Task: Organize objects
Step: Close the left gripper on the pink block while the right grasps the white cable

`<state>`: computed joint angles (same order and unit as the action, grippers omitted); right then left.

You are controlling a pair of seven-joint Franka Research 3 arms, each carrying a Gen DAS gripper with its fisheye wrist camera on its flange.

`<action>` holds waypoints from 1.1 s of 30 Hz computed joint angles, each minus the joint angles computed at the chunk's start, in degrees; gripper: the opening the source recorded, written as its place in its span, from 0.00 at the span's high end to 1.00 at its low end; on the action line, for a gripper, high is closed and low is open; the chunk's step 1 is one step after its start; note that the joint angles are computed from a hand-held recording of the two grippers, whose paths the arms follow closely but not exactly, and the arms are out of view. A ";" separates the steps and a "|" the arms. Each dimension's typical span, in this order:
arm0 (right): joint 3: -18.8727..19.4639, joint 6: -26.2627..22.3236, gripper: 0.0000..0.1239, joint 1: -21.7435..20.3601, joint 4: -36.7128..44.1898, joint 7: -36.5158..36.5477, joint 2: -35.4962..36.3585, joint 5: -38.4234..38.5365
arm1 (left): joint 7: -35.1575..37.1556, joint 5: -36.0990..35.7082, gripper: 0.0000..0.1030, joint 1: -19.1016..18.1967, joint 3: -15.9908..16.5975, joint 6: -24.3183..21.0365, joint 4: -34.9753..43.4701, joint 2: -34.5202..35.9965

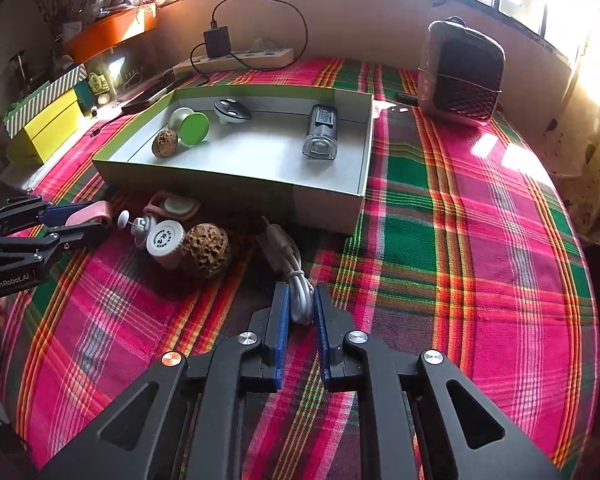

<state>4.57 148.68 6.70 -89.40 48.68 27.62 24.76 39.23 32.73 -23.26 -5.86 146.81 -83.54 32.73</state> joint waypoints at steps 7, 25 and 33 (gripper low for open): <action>-0.98 -0.09 0.89 -0.10 -2.95 1.73 -2.23 -0.57 | -2.33 0.53 0.67 -0.64 0.48 -0.15 -0.14 -0.10; 0.49 2.20 0.67 0.21 0.76 -0.10 1.18 -0.62 | -5.61 2.02 0.67 -1.41 1.10 -2.38 2.68 1.46; 0.68 2.52 0.83 0.03 0.82 -0.63 1.29 0.25 | -7.69 3.91 0.73 -2.51 2.00 -4.12 3.61 1.88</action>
<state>5.25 151.20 6.72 -88.58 48.05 28.90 25.01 31.54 36.65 -25.77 -3.86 142.69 -79.93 34.61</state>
